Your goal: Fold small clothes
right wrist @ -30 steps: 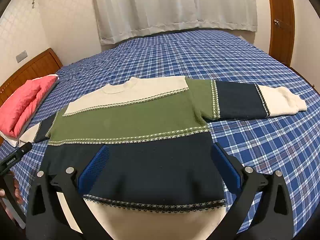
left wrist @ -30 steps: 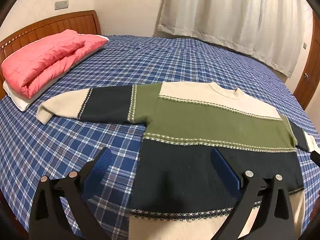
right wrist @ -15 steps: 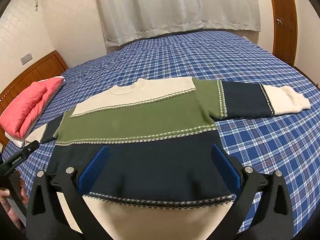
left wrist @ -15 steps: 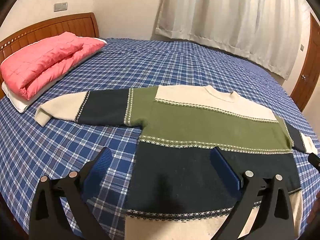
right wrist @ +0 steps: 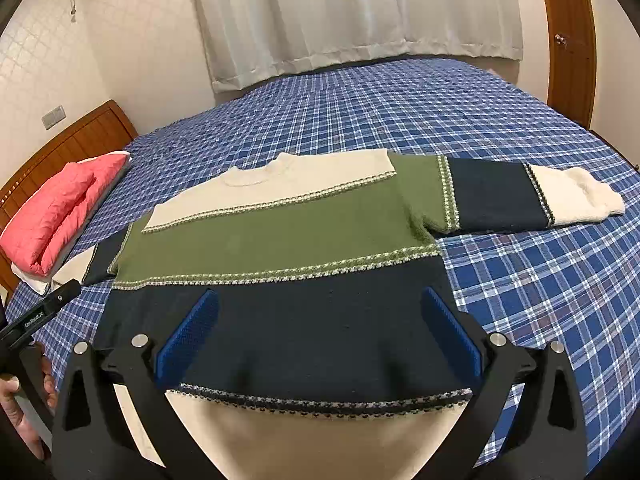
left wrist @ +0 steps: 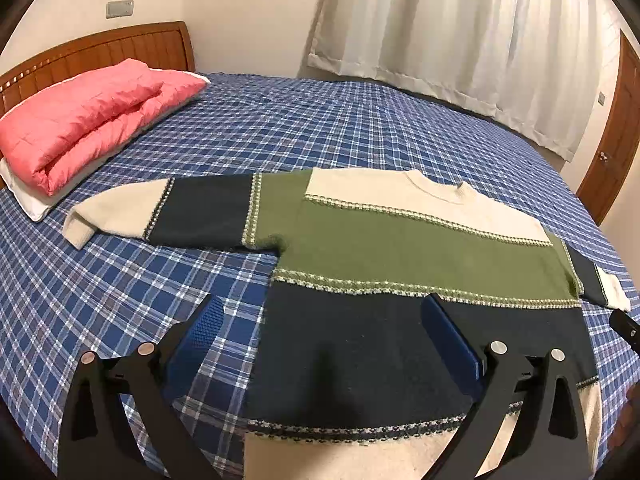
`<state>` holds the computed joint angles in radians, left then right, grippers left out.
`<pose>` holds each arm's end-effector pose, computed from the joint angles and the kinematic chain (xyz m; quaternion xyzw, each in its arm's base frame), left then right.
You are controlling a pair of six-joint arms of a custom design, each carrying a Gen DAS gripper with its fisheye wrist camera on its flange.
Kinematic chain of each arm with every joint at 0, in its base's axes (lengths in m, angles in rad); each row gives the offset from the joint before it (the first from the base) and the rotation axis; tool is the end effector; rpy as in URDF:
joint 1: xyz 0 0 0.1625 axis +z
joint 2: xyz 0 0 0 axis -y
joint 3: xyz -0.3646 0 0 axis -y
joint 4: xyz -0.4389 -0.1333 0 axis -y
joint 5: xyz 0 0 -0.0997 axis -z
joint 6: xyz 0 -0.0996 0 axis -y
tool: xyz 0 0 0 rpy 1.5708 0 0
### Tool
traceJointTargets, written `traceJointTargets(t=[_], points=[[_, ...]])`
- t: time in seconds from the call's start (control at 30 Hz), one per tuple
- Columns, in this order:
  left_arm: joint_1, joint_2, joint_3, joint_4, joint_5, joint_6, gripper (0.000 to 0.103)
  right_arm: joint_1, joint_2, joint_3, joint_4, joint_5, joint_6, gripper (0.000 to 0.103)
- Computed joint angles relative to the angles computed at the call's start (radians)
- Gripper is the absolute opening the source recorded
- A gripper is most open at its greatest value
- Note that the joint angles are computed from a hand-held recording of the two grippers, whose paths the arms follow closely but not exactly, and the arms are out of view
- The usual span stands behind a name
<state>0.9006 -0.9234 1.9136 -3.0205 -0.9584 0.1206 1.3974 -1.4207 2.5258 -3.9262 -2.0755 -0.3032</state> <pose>-0.2147 -0.5777 0.0575 0.2943 0.8832 -0.2886 0.2236 0.0208 -0.3750 0.1980 -0.0949 -0.7930 0.5029 0.3305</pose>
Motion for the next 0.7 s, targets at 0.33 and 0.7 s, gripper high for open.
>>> traceJointTargets(t=[0.33,0.7], points=[[0.008,0.008,-0.012,0.004,-0.014,0.003,0.099,-0.032,-0.019,0.010,0.005,0.032,0.011,0.101],[0.031,0.034,-0.045,0.033,-0.007,-0.009,0.099,-0.272,-0.308,0.114,0.092,0.225,0.132,0.101]])
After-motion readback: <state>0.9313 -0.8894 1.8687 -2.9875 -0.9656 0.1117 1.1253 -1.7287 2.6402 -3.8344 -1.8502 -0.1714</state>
